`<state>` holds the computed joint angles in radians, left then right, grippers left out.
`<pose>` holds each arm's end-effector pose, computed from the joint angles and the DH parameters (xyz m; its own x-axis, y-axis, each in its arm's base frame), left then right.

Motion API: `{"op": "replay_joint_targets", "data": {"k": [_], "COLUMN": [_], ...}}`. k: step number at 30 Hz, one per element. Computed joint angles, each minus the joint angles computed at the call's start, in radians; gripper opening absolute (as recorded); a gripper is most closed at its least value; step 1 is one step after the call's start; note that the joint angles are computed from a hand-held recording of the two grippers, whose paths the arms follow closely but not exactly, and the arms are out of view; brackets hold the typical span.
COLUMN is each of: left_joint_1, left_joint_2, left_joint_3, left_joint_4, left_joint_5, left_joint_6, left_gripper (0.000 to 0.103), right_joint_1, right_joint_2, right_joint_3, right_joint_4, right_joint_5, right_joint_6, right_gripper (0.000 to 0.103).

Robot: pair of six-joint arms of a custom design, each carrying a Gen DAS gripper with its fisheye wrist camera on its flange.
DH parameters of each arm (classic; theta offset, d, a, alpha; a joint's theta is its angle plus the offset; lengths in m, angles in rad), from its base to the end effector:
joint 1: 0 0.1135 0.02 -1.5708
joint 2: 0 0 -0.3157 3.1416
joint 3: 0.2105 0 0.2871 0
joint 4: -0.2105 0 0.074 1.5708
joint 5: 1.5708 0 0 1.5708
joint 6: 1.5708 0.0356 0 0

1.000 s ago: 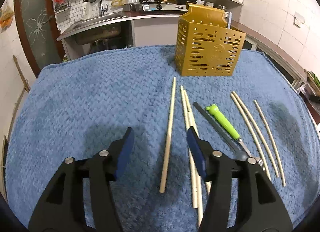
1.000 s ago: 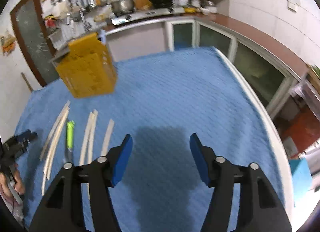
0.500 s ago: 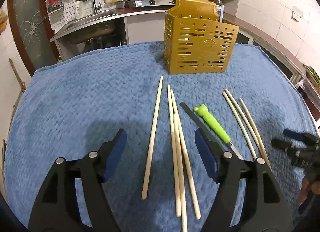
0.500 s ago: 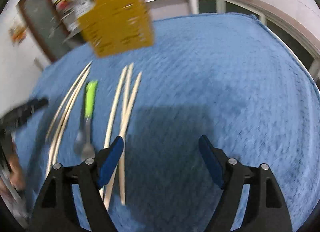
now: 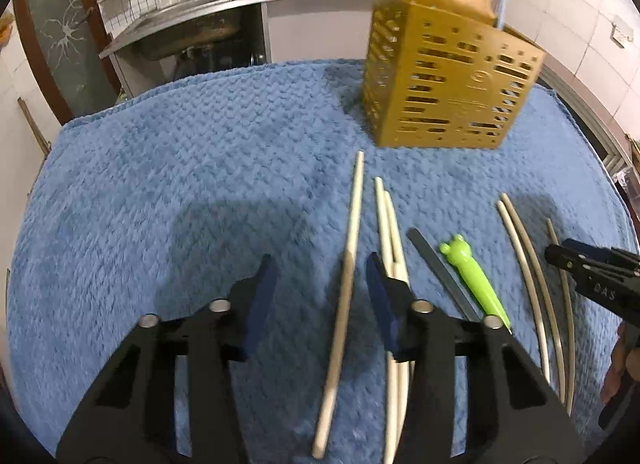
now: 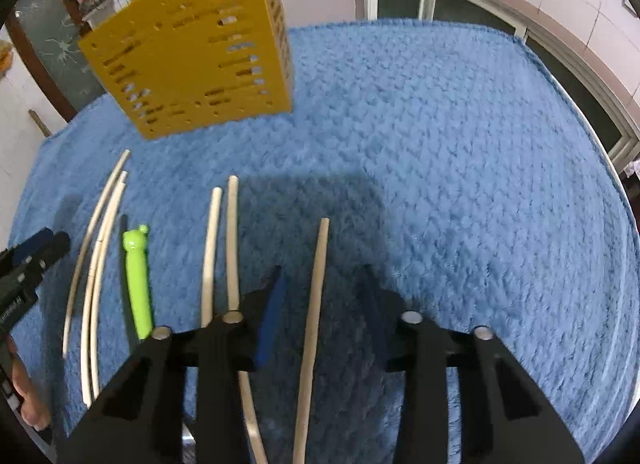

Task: Organize utensils
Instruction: 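Close the left tool on a wooden chopstick while the right tool closes on another, then lift both held chopsticks up above the yellow holder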

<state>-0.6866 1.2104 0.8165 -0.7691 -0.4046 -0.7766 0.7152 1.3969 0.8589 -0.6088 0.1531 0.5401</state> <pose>0.1893 -0.1370 0.2586 -0.8302 -0.1525 -0.5362 -0.1680 0.9856 -0.0202 0.2166 0.1809 0.2326 -0.8991 -0.1078 -0.4243 -0.1614 0.9826 0.0923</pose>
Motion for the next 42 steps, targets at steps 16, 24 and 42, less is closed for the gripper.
{"op": "replay_joint_targets", "data": {"k": [16, 24, 42], "left_joint_1": [0.132, 0.166, 0.266], "left_joint_2": [0.208, 0.31, 0.08], "left_joint_3": [0.118, 0.184, 0.087], "left_joint_4": [0.066, 0.052, 0.178], "left_joint_5": [0.118, 0.148, 0.258], "left_joint_6": [0.239, 0.309, 0.235], "left_gripper": [0.017, 0.017, 0.004], "right_joint_1": [-0.05, -0.065, -0.116], "right_joint_2": [0.04, 0.062, -0.035], "right_joint_3": [0.057, 0.084, 0.113], "right_joint_4": [-0.055, -0.089, 0.058], "right_joint_5": [-0.092, -0.112, -0.087], "right_joint_6": [-0.104, -0.112, -0.181], "right_gripper": [0.011, 0.012, 0.006]}}
